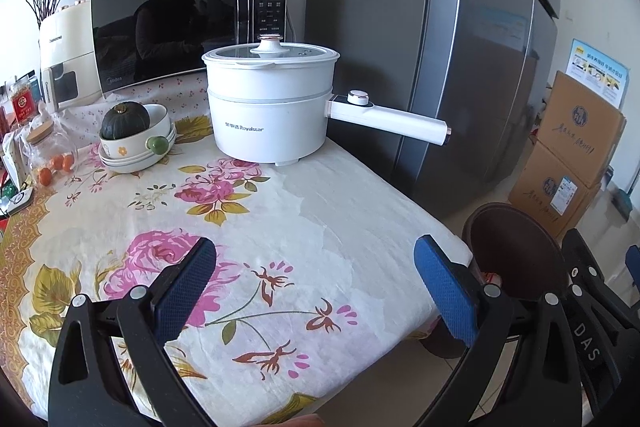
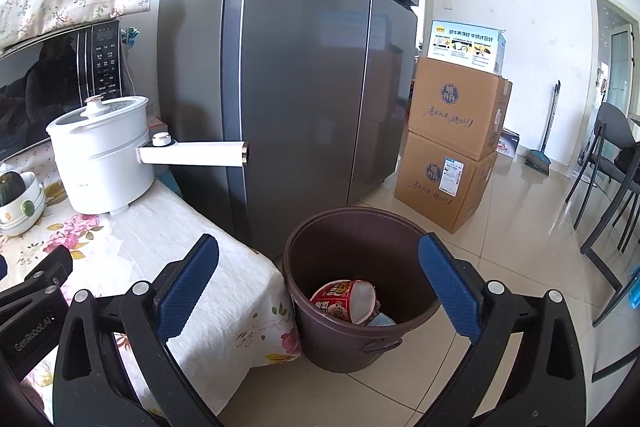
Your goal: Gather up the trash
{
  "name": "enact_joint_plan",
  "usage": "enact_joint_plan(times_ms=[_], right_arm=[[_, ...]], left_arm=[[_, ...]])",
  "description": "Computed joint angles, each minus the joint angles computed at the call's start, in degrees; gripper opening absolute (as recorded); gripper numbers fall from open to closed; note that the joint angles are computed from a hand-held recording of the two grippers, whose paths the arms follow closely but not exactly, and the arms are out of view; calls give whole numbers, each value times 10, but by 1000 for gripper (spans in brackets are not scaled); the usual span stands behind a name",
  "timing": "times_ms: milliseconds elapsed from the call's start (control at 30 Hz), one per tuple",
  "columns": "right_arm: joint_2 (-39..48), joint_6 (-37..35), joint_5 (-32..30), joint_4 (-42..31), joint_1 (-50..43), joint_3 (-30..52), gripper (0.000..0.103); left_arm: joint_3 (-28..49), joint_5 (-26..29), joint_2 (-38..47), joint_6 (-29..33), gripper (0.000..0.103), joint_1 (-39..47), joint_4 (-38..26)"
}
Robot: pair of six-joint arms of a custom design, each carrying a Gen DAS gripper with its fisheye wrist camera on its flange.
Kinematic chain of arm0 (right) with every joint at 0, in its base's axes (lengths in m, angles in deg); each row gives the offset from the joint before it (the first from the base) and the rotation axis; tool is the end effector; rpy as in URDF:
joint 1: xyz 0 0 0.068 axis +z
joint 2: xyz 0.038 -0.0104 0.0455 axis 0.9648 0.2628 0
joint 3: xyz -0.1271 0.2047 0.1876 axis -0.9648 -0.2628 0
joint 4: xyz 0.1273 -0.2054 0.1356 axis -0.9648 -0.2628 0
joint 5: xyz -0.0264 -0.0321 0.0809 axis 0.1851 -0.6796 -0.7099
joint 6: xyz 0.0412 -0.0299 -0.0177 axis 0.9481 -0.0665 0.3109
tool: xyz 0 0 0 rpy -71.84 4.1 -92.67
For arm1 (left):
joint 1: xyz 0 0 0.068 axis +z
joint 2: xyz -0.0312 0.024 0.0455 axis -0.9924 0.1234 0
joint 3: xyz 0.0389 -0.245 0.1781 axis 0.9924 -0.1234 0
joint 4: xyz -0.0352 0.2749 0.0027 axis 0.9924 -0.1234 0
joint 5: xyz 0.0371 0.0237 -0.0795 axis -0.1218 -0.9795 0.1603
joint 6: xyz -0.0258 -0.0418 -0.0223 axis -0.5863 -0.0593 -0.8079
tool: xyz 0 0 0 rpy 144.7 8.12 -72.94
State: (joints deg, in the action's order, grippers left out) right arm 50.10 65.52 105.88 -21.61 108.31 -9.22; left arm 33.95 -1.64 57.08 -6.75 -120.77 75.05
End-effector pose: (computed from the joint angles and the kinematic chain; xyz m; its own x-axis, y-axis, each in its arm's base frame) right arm 0.2896 0.1635 0.2217 -0.4425 0.0332 -0.8962 0.2182 0.9733 -0.0717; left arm 0.2953 -0.2025 0.2320 -0.5692 -0.1603 -0.8065 -0.2059 0.9774 -0.0489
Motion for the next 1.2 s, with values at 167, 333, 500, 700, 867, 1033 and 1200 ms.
enact_joint_plan(times_ms=[167,333,500,700,867,1033,1200], right_arm=[[-3,2,-2,-4,0,-1,96],[-4,0,-6,1,-1,-4,96],[-5,0,-12,-1,-3,-7,96],[-6,0,-13,-1,-4,-7,96],[-6,0,-12,-2,-4,-7,96],[-7,1,-12,0,-4,-9,96],[-6,0,-13,1,-5,-10,96]], left_arm=[[4,2,5,-5,96,3,-5],[7,8,10,-9,96,5,-10],[10,7,14,-8,96,5,-13],[15,16,19,-9,96,7,-17],[17,15,21,-11,96,6,-19],[20,14,24,-14,96,5,-21],[21,1,28,-2,96,-1,-18]])
